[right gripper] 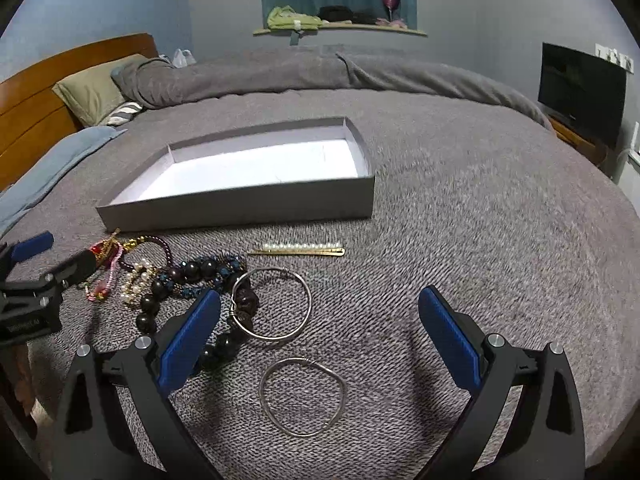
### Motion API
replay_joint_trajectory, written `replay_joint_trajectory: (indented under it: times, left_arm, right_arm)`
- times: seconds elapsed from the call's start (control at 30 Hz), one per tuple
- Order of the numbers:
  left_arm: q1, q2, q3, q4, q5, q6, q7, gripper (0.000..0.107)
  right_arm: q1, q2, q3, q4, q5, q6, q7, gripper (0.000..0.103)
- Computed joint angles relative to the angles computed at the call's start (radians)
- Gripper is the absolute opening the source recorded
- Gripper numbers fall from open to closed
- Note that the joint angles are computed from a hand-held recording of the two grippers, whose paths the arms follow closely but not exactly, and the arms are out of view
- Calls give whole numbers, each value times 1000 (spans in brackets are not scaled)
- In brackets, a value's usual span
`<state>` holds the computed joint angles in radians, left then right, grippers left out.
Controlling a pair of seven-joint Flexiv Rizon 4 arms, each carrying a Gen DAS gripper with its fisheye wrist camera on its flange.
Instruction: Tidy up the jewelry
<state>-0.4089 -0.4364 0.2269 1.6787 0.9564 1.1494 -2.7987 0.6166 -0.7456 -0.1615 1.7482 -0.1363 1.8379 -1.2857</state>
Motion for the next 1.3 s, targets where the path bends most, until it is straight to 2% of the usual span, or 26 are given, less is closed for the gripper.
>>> replay_joint_trajectory:
  times: [0.07, 0.2, 0.33, 0.53, 0.67, 0.8, 0.97, 1.0, 1.13, 1.2, 1.3]
  left_arm:
    - [5, 10, -8, 8, -19, -23, 25, 99]
    - [47, 19, -32, 45, -70, 41, 105, 99]
    - [29, 32, -14, 68, -53, 38, 133, 99]
    - [41, 59, 6, 132, -36, 126, 108, 99]
    - [31, 60, 11, 140, -24, 126, 112, 99]
    - [48, 52, -8, 143, -52, 118, 142, 99]
    - [39, 39, 6, 140, -67, 126, 162, 99]
    - [35, 37, 9, 138, -65, 126, 163, 99]
    - [31, 29, 14, 133, -69, 136, 172, 99]
    - [36, 27, 15, 136, -83, 147, 177, 99]
    - [50, 26, 15, 151, -117, 187, 197, 99]
  right_arm:
    - [-14, 4, 10, 5, -2, 17, -7, 98]
    - [-107, 12, 107, 14, -38, 40, -26, 98]
    - [-154, 15, 152, 33, -69, 63, -53, 98]
    - [-193, 22, 198, 77, -108, 78, -96, 98]
    - [-235, 22, 242, 93, -139, 71, -106, 98]
    - [-333, 6, 350, 83, -204, 33, -89, 97]
    - [-321, 6, 340, 89, -225, 16, -92, 87]
    - [-313, 7, 332, 91, -224, 16, -95, 82]
    - [-228, 14, 243, 110, -190, 34, -120, 74]
    - [-220, 12, 238, 108, -186, 27, -130, 65]
    - [-226, 8, 246, 103, -185, 16, -137, 61]
